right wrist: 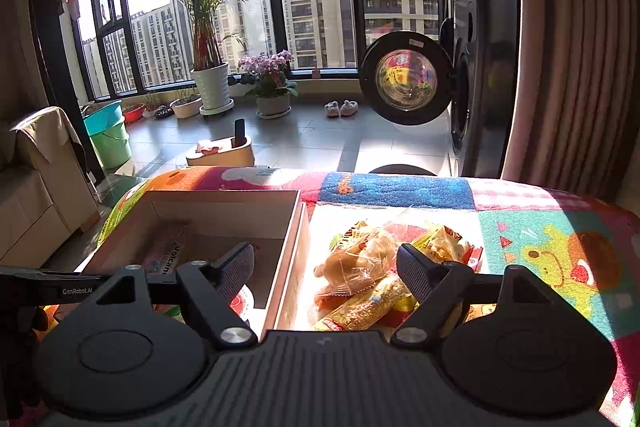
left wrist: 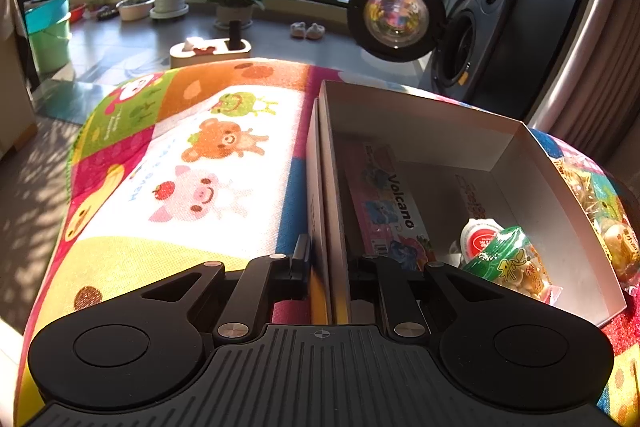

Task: Organize objects

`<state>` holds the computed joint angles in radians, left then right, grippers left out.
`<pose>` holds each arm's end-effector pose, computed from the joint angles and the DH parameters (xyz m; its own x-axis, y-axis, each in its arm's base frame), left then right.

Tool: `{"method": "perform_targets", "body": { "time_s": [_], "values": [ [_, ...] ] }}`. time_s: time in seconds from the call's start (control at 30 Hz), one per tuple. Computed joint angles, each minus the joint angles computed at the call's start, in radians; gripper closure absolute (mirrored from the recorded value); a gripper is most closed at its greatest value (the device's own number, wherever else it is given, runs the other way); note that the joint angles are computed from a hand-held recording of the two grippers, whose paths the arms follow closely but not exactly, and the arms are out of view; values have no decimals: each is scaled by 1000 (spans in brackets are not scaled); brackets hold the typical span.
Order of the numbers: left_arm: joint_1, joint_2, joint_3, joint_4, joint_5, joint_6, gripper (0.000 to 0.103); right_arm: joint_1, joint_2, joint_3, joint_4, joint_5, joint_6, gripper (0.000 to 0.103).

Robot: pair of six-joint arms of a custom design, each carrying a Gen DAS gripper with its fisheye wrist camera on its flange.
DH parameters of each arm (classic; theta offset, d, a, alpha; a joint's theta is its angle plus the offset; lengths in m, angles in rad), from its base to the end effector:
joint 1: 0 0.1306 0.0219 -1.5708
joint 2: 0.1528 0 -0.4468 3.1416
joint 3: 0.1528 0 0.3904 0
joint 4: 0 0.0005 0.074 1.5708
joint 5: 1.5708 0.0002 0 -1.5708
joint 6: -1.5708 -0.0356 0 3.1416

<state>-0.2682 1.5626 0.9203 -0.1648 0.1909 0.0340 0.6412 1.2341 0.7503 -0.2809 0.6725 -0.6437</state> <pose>0.4552 -0.1326 0.2600 -0.7092 0.1603 -0.6865 0.3628 0.9179 -0.1605 0.3014 0.1967 0.3176 -0.5084 0.2064 -0.8360 0.2469 0.9650 0.0881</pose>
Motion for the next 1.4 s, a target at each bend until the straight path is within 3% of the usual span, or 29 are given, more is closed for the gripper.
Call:
{"method": "perform_targets", "body": {
  "time_s": [0.2,0.3,0.43,0.63,0.87,1.07,1.23,1.4],
  "values": [
    [1,1,0,1,1,-1,88,-112,-101,-95,-134,36,-110,18],
    [1,1,0,-1,1,-1,88,-177,-131,-135,-167,-11,-165,16],
    [1,1,0,0,2,0,88,-229,-139,-176,-139,-84,-201,16],
    [5,0,0,-5,8,-3,88,-216,-80,-175,-63,-182,-198,16],
    [6,-1,1,-7,6,4,88,-121,-57,-153,-55,-191,-153,16],
    [8,0,1,-7,7,4,88,-29,-77,-137,-138,-60,-105,16],
    [9,1,3,-7,8,1,88,-73,-89,-139,-144,-57,-119,16],
    [11,4,5,-8,8,-5,88,-137,-59,-139,-83,-97,-139,16]
  ]
}}
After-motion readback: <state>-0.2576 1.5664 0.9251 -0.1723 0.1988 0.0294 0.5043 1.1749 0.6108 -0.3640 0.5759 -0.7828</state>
